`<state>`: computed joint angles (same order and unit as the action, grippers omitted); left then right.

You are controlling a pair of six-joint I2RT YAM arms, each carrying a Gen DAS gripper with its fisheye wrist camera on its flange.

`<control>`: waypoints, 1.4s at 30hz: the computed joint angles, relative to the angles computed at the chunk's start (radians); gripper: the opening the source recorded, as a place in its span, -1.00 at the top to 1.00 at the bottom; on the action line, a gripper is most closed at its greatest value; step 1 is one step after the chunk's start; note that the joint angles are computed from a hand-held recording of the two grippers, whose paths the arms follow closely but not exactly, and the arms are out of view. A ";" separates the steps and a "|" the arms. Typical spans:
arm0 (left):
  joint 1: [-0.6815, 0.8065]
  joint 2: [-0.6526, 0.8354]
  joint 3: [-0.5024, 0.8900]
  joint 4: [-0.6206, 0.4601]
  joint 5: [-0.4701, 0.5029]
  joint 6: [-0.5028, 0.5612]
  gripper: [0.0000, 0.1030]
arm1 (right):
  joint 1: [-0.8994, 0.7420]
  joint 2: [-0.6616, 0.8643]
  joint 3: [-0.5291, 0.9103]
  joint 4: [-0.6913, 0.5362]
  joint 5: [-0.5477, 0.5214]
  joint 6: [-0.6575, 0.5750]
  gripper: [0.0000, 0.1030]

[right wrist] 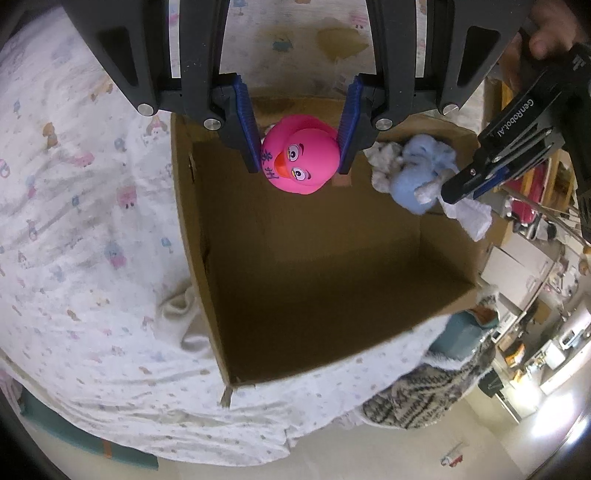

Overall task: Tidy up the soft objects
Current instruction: 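Carry the pink duck and white sock over the box opening, then lower both items into the box and open both grippers to release them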

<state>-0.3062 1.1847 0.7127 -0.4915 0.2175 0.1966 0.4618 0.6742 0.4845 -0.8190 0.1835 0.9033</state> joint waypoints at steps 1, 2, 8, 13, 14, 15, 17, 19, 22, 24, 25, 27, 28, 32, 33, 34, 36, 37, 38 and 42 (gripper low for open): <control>0.000 0.000 -0.003 0.001 0.002 0.003 0.58 | -0.002 0.017 -0.001 0.006 -0.004 -0.005 0.18; 0.001 0.004 -0.004 -0.001 0.010 0.005 0.58 | -0.002 0.028 -0.004 0.011 -0.008 -0.005 0.18; -0.011 0.016 -0.008 -0.005 0.016 0.003 0.58 | -0.012 0.059 -0.012 0.027 -0.021 -0.017 0.18; -0.015 0.023 -0.008 -0.012 0.013 -0.006 0.57 | -0.011 0.070 -0.017 0.037 -0.024 -0.014 0.18; -0.015 0.022 -0.009 -0.012 0.013 -0.007 0.57 | -0.012 0.071 -0.018 0.038 -0.026 -0.013 0.17; -0.016 0.022 -0.009 -0.013 0.011 -0.007 0.57 | -0.016 0.072 -0.018 0.040 -0.029 -0.014 0.18; -0.014 0.024 -0.008 -0.012 0.009 -0.007 0.57 | -0.015 0.080 -0.016 0.046 -0.029 -0.013 0.18; -0.016 0.024 -0.008 -0.012 0.008 -0.009 0.57 | -0.014 0.079 -0.016 0.043 -0.027 -0.014 0.18; -0.017 0.024 -0.009 -0.011 0.004 -0.009 0.57 | -0.017 0.078 -0.017 0.042 -0.030 -0.016 0.18; -0.017 0.025 -0.012 -0.008 0.004 -0.008 0.56 | -0.027 0.075 -0.021 0.047 -0.043 -0.019 0.18; -0.016 0.026 -0.012 -0.008 0.004 -0.008 0.55 | -0.030 0.076 -0.022 0.048 -0.048 -0.020 0.18; -0.016 0.024 -0.013 -0.009 0.006 -0.009 0.54 | -0.030 0.081 -0.022 0.055 -0.054 -0.022 0.18; -0.018 0.022 -0.013 -0.011 0.006 -0.010 0.54 | -0.028 0.079 -0.022 0.057 -0.053 -0.022 0.18; -0.026 0.014 -0.011 -0.020 0.009 -0.007 0.40 | -0.025 0.063 -0.024 0.066 -0.054 -0.019 0.11; -0.031 0.008 -0.014 -0.019 0.005 -0.009 0.28 | -0.029 0.055 -0.025 0.067 -0.057 -0.018 -0.02; -0.034 0.001 -0.017 -0.017 0.004 -0.010 0.11 | -0.030 0.045 -0.028 0.067 -0.058 -0.013 -0.09; -0.035 -0.012 -0.020 -0.014 0.007 -0.011 -0.12 | -0.038 0.024 -0.030 0.065 -0.059 -0.006 -0.23; -0.034 -0.018 -0.020 -0.015 0.011 -0.012 -0.24 | -0.041 0.016 -0.031 0.061 -0.057 -0.003 -0.24; -0.033 -0.022 -0.019 -0.017 0.013 -0.013 -0.28 | -0.046 0.012 -0.032 0.059 -0.059 -0.002 -0.28; -0.034 -0.028 -0.013 -0.031 0.009 -0.013 -0.31 | -0.080 0.005 -0.039 0.055 -0.082 0.000 -0.31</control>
